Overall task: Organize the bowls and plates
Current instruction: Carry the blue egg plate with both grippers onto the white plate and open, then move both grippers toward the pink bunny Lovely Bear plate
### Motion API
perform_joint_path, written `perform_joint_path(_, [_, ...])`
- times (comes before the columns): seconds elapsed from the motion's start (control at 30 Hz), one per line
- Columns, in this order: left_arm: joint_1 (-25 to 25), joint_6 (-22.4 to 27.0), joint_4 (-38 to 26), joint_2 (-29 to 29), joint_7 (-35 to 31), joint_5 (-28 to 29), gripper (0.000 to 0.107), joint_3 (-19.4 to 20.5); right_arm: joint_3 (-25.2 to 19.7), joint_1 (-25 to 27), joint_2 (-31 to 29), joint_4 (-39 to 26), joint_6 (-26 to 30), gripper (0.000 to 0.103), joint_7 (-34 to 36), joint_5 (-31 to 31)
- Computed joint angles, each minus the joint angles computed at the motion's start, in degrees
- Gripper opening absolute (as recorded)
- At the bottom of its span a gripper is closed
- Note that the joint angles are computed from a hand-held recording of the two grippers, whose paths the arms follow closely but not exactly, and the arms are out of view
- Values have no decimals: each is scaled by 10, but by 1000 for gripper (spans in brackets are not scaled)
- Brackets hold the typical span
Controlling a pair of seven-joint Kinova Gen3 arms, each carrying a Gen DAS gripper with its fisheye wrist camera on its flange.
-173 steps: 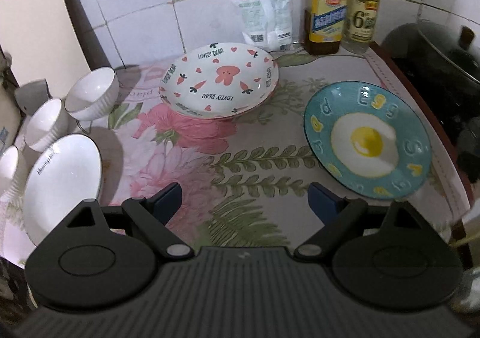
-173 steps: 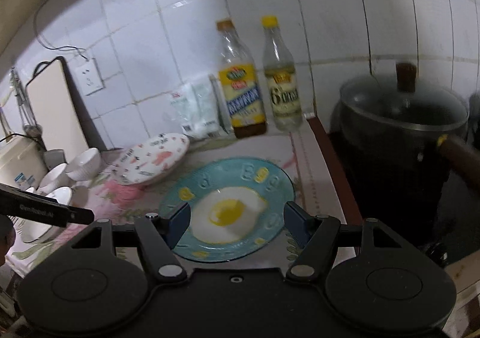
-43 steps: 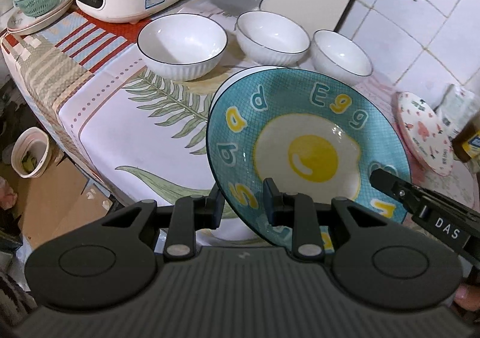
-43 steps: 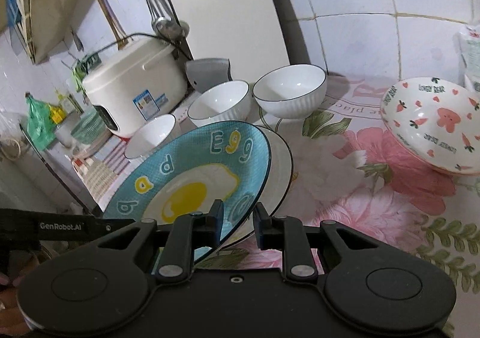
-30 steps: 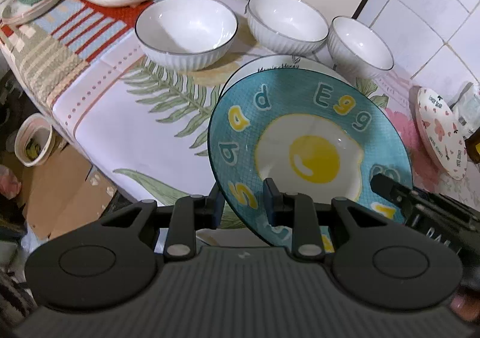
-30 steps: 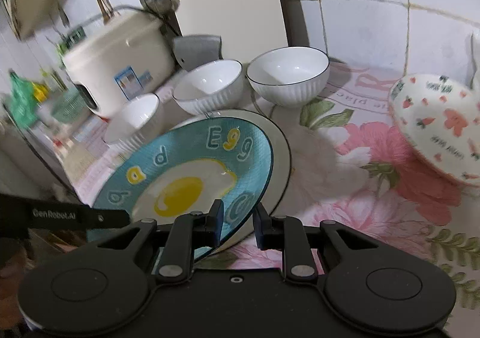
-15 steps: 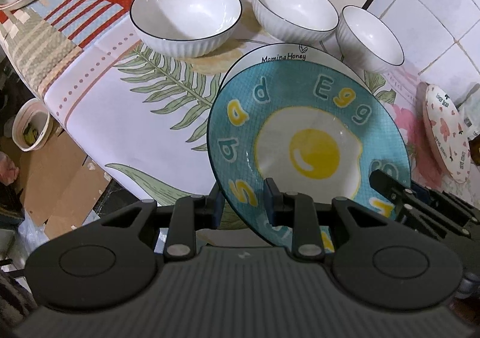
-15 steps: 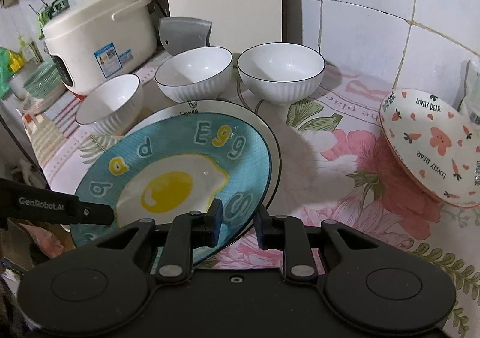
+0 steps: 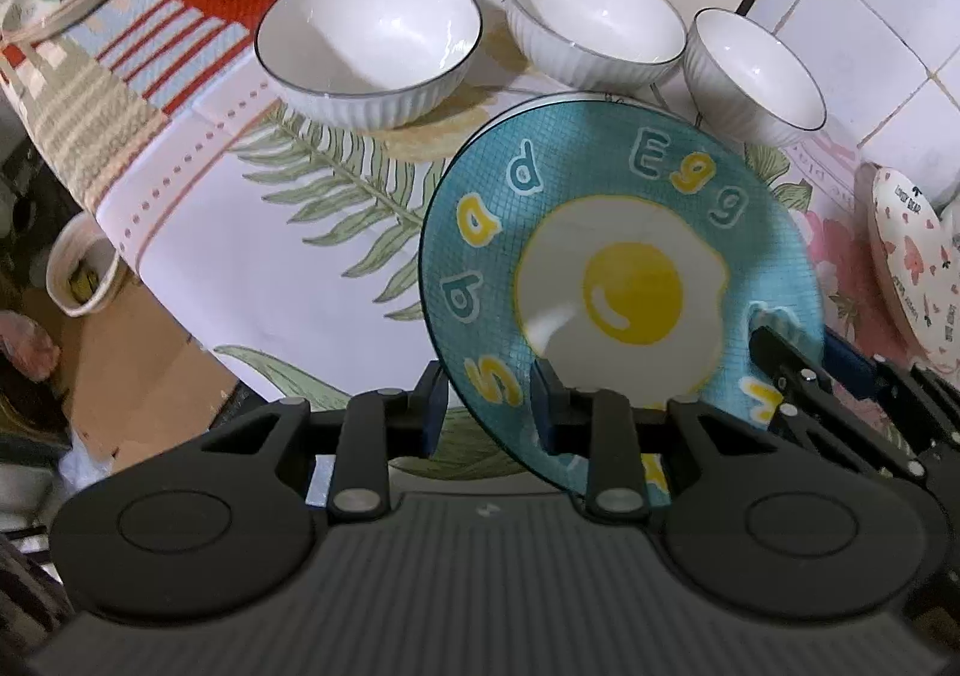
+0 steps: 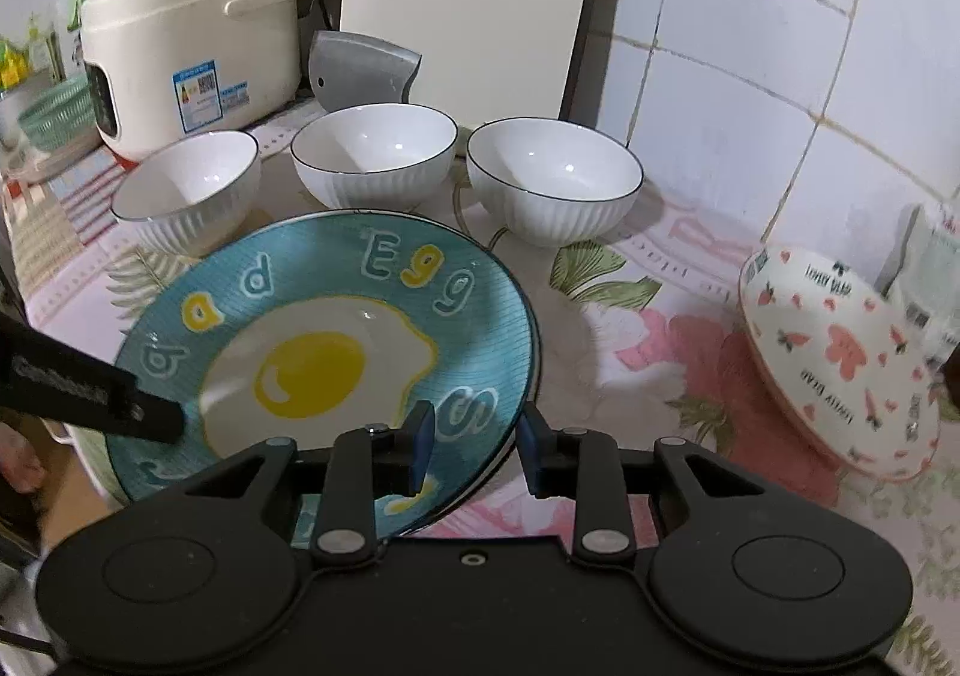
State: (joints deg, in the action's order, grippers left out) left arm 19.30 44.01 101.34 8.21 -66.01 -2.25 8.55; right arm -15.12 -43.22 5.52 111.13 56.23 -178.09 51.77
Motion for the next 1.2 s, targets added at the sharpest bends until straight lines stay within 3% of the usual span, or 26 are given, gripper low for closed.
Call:
perform_joint_path(0.3, [8,23,5,-41,-17,-32,41,9,-27,10,-74,53,-32,34,-77,26])
perform_joint_path(0.6, [11,68,0,-103,-93,-18,52,30,-77,60,-179,43,7,36,3,-75])
perform_joint_path(0.67, [14,86,-10,-114,-109,-14,56,36,-88,69,-205,42,20,47,19,-90])
perform_joint_path(0.87, [25,115,-34,-144,-144,-3,65,50,-125,101,-274,29,70,64,55,-131])
perform_joint_path(1.07, [30,112,-48,-163,-164,17,75,67,-177,152,-320,14,142,70,82,-146])
perform_joint_path(1.2, [40,111,-60,-156,-166,13,76,78,-173,171,-357,17,150,75,114,-169])
